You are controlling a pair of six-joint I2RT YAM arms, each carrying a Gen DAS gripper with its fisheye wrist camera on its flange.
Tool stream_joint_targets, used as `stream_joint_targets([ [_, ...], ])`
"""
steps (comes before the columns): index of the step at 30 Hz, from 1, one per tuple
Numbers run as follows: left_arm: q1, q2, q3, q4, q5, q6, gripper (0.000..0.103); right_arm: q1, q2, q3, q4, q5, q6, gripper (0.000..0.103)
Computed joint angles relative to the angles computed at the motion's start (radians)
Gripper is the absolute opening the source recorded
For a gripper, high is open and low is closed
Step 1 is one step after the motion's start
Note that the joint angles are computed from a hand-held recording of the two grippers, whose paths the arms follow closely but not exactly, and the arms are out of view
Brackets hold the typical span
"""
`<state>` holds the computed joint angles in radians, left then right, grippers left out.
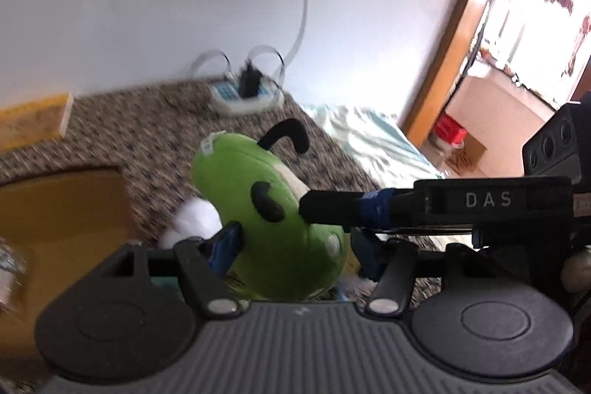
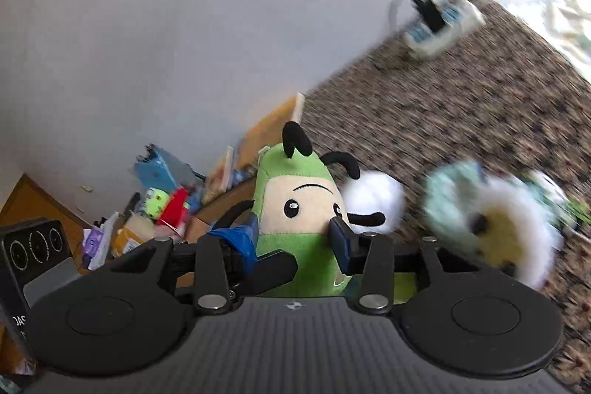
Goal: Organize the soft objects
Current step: 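Carry the green plush into the box and open the right gripper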
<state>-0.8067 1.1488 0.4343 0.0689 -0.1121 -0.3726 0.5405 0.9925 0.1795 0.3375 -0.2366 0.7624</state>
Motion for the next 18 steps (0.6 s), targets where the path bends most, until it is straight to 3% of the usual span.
stream_joint_targets([
  [5,0.172,-0.209,-0.038,-0.102,0.07,0.117,0.062,0.122,0.2,0.112,0.174,0.083,0.019,0.028],
  [9,0.394,-0.305,-0.053,-0.162,0.213,0.243,0.062,0.191,0.38,0.221,0.277,0.121,0.01,0.028],
  [14,0.694,-0.279,-0.044,-0.205,0.43,0.4,0.062,0.252,0.613,0.401,0.314,0.135,0.036,0.028],
  [18,0.885,-0.12,-0.022,-0.178,0.554,0.525,0.062,0.281,0.785,0.55,0.286,0.121,0.094,0.028],
])
